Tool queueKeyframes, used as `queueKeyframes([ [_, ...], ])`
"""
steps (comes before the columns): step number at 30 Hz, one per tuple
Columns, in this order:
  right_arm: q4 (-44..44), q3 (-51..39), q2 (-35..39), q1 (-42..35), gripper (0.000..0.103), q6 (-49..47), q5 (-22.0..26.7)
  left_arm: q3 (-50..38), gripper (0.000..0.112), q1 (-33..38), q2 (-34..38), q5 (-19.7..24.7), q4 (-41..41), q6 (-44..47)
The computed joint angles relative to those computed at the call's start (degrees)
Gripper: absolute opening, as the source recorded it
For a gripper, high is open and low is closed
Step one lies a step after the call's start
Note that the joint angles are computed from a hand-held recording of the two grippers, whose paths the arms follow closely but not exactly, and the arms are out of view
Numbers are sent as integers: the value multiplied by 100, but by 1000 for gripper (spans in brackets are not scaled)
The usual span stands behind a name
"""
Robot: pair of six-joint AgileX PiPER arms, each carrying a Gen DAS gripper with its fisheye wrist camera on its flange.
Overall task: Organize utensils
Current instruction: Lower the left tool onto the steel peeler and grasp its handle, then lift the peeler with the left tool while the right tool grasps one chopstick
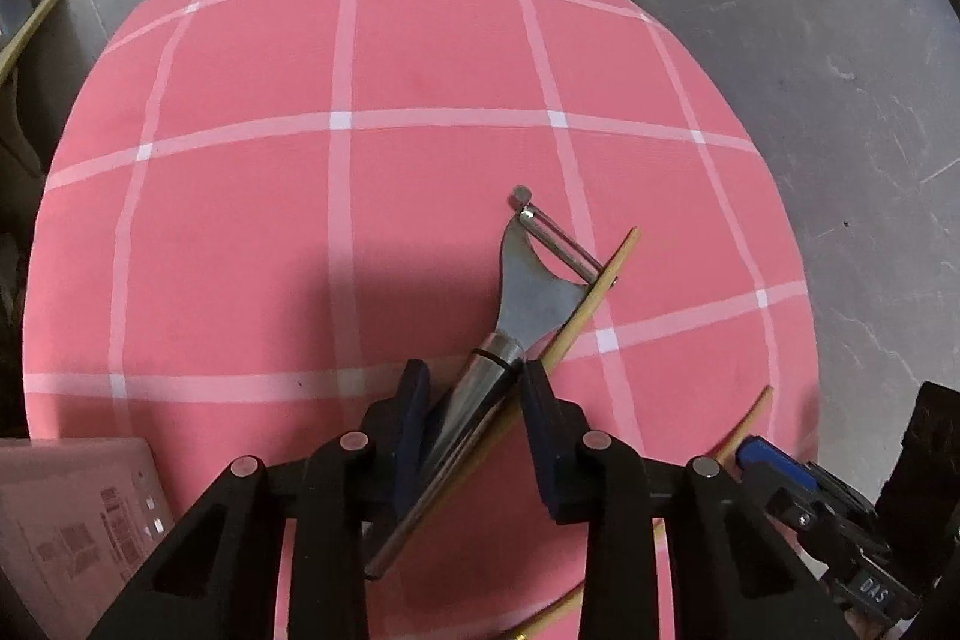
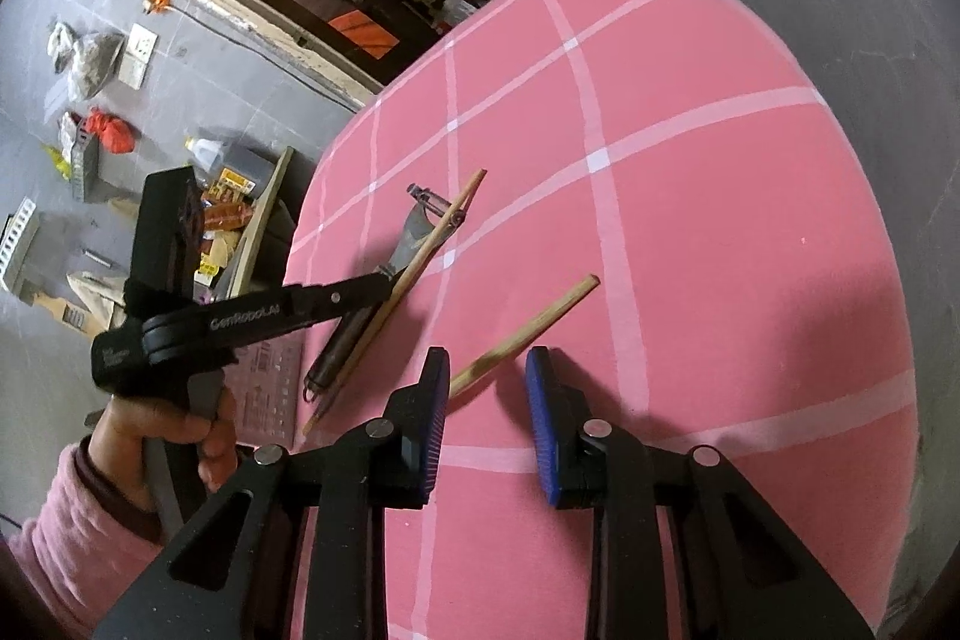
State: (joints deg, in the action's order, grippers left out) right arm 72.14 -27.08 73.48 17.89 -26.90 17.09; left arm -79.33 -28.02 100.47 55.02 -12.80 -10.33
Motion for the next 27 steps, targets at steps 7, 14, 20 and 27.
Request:
queueKeyframes([
  [7,-676,-470,419,-284,23,678,445,325,29,-163,-261,-28,-155,-90],
  [14,-946,-913,876,-436,23,1045,827,678,22,-26,-560,-74,-825,148],
  [20,-1645,-1319,1161,-296,23,1935,836,939,19,-224,-749,-440,-715,-148],
  [27,-1873,-1800,1657,-350,23,2234,1057,1643,18,-192,-1307,-907,-945,-122],
])
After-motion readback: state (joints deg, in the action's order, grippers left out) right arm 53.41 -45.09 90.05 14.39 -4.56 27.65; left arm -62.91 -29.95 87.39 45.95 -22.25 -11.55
